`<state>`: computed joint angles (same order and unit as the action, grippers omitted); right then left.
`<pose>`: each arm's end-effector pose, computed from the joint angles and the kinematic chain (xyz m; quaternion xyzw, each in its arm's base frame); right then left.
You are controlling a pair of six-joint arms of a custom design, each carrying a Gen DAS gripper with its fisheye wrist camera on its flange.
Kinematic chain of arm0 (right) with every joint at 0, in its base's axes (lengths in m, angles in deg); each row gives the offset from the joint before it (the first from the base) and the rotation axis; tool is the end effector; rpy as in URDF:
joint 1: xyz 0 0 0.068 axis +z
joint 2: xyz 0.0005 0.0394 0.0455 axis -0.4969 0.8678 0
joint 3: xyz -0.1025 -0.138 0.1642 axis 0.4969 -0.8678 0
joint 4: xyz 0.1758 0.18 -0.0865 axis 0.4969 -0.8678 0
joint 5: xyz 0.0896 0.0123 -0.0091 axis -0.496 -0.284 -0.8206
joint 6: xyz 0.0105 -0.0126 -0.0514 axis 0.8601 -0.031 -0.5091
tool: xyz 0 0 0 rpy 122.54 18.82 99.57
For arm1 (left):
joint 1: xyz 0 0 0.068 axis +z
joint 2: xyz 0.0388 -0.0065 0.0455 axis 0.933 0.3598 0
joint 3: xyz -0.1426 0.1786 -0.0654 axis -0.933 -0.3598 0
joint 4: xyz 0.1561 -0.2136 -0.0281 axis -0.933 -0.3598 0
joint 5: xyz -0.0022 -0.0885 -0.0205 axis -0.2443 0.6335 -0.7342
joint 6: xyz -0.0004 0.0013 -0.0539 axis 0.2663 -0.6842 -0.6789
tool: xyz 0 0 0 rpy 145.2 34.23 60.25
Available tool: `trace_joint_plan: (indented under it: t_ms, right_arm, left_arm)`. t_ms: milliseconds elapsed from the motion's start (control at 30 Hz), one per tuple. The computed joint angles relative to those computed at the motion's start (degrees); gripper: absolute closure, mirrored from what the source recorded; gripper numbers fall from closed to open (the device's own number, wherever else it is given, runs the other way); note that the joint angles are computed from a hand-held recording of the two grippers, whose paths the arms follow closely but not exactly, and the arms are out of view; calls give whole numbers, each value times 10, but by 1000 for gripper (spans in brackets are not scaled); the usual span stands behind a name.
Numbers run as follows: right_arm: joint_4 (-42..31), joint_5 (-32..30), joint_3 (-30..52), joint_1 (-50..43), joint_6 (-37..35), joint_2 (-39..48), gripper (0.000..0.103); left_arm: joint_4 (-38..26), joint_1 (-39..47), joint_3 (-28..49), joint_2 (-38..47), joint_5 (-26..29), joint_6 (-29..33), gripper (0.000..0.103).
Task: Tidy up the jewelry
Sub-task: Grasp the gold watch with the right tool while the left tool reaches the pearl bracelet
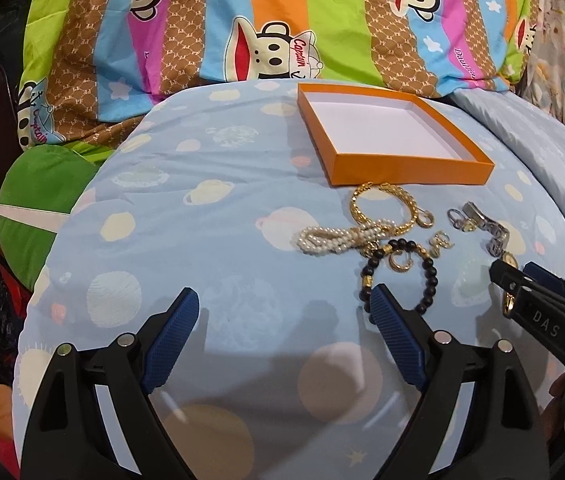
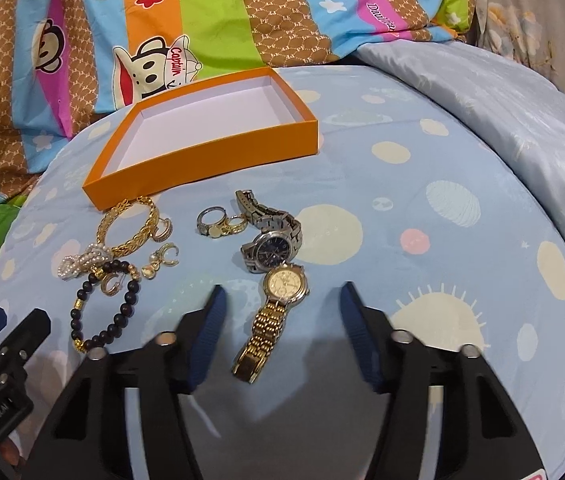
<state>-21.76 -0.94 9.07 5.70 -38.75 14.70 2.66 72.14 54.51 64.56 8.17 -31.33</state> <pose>0.1645 0.0982 0.1086 0.1469 0.9359 -0.0112 0.3201 0.1839 0.0054 0.1261 0.0673 0.9357 -0.0307 0.3449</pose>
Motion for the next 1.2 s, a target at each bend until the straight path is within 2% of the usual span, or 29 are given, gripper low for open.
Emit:
trace_joint_plan:
  t_ms: [67,167,400,700,733,833,900,1000,1133,1200]
  right_arm:
    - [0,4,-3,-1,-4,-4,71]
    - [1,-2,-14,-7,-11,-23,81]
    - [-8,-20,-37,-14,-25,-72,81]
    - [-6,-41,-60,-26,-37,-112,81]
    - [-4,-42,-60,-28,-39,-112,81]
    - [-1,-47,-62,-34,-45,-114,81]
    - [-1,-48,-62,-34,-45,-115,81]
    - [0,-47,-62,-34,-45,-114,81]
    - [0,-47,-62,-33,-44,-114,81]
    - [0,-48,-63,-34,-45,-116,81]
  left_arm:
    - [6,9,8,19,8,0,18]
    - [14,17,18,43,19,6,18]
    - [43,12,54,115,43,28,18]
    - [101,-3,145,288,116,93,19]
    - [104,-6,146,295,116,99,21]
    - [92,-11,161,322,126,125,36]
    - [86,-6,155,313,137,129,40]
    - [69,6,146,297,157,136,50]
    - [37,19,138,279,196,142,74]
    - [24,19,138,273,204,140,75]
